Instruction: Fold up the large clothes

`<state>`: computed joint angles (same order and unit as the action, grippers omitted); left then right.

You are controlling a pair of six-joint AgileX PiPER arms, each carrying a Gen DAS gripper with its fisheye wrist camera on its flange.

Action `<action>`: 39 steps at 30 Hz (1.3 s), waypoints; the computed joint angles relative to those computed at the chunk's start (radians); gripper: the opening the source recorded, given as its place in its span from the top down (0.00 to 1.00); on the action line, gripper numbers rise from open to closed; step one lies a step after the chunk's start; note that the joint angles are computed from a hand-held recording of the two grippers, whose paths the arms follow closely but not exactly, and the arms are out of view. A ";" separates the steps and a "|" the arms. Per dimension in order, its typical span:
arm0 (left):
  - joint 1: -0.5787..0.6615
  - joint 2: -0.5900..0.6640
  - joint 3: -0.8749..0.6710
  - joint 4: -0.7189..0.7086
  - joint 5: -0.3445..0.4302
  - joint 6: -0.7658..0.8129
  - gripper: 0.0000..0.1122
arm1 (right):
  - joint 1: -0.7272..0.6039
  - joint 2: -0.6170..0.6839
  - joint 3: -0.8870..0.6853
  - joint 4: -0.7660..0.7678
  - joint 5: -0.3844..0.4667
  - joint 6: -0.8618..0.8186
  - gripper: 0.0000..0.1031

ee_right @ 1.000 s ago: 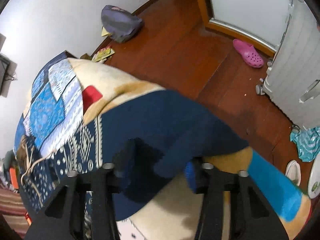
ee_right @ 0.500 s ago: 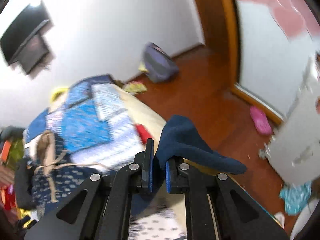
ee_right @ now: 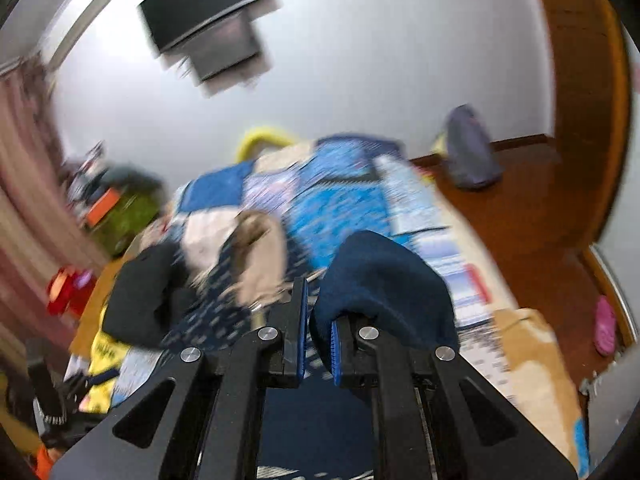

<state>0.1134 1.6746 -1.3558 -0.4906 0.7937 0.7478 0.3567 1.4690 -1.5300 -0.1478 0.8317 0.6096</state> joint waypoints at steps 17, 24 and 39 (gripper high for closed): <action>0.122 -0.041 0.065 -0.089 0.036 0.129 0.24 | 0.190 0.399 -0.099 0.206 0.202 -0.115 0.88; 0.122 -0.048 0.066 -0.073 0.035 0.114 0.24 | 0.185 0.397 -0.180 0.251 0.335 -0.174 0.64; -0.058 -0.082 0.031 0.020 0.013 0.008 0.24 | 0.154 0.061 0.037 0.007 0.266 -0.047 0.64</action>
